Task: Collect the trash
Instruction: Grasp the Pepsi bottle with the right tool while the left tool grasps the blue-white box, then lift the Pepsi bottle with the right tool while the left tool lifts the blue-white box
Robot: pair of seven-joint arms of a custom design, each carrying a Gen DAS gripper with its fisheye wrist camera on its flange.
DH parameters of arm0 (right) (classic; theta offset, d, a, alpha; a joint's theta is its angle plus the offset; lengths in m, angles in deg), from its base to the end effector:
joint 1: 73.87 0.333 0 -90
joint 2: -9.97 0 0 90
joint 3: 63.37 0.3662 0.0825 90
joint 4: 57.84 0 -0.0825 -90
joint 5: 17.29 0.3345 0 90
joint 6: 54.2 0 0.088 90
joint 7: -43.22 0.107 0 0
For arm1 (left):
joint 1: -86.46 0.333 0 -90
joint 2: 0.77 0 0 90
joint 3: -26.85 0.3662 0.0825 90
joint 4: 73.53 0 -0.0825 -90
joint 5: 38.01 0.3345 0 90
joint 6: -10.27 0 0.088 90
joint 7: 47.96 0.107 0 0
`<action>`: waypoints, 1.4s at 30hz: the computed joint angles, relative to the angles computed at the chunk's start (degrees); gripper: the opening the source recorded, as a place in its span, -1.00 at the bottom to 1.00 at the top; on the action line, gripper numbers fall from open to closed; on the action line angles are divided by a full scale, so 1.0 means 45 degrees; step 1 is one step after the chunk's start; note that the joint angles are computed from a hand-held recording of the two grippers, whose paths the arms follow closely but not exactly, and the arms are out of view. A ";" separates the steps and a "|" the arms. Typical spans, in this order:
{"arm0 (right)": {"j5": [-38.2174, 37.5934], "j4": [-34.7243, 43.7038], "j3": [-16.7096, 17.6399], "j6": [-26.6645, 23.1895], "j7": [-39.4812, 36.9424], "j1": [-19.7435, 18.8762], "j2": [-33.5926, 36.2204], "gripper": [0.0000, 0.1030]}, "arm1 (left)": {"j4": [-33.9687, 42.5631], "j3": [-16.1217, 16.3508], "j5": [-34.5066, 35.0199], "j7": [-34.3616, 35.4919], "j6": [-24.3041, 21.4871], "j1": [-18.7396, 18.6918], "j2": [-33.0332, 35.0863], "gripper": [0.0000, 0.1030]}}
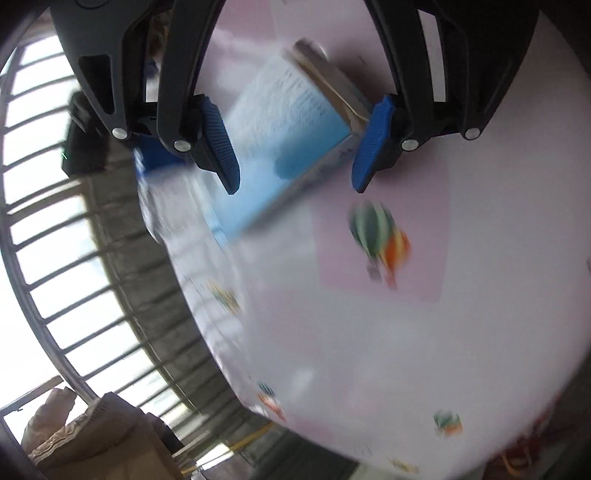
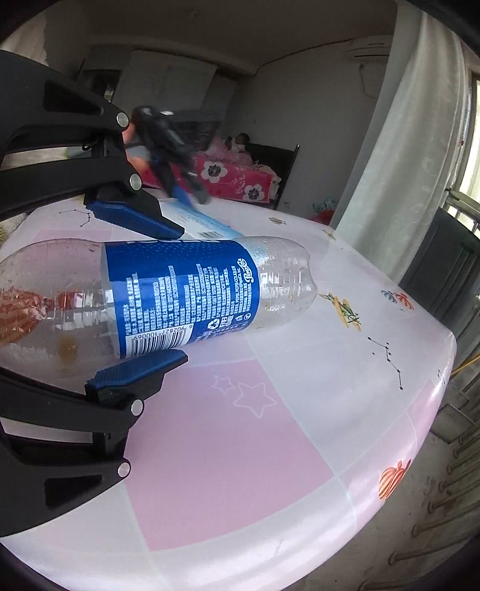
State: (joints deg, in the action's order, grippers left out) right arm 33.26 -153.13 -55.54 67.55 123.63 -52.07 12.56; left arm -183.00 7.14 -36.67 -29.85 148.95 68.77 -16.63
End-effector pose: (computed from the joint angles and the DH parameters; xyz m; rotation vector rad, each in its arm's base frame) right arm 0.4773 0.3086 0.6853 -1.8746 1.2994 0.5714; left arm 0.3481 -0.3072 0.7469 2.5341 -1.3935 1.1848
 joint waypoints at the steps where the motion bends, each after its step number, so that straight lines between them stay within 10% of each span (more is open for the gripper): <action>1: -0.0108 0.0017 0.0006 -0.0004 0.0006 0.0009 0.0005 0.17 | -0.0265 -0.0058 -0.0302 -0.0016 0.0452 -0.0210 -0.0108 0.13; 4: -0.0580 0.0208 0.0091 0.0121 0.0232 0.0123 0.0135 0.17 | -0.0500 -0.0476 -0.0377 -0.0279 0.0977 -0.0490 -0.0286 0.16; 10: -0.3008 0.0644 0.0286 0.0525 0.1493 0.0571 0.0136 0.36 | 0.1702 -0.1558 0.2504 -0.1355 -0.1961 -0.0031 0.0629 0.40; 23: -0.5479 0.0065 0.0205 0.0795 0.2695 0.0845 -0.0509 0.17 | 0.6813 -0.0872 0.6030 -0.0082 -0.6316 -0.2139 0.4398 0.56; 42: -0.4422 -0.0295 0.0148 0.0760 0.2155 0.0681 -0.0577 0.16 | 0.7267 0.0274 0.6621 0.0438 -0.7989 -0.3804 0.4926 0.36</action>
State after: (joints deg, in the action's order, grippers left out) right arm 13.36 -154.45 -54.87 70.97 133.33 -49.01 9.96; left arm -150.30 8.37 -6.88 -27.88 113.00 51.65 5.54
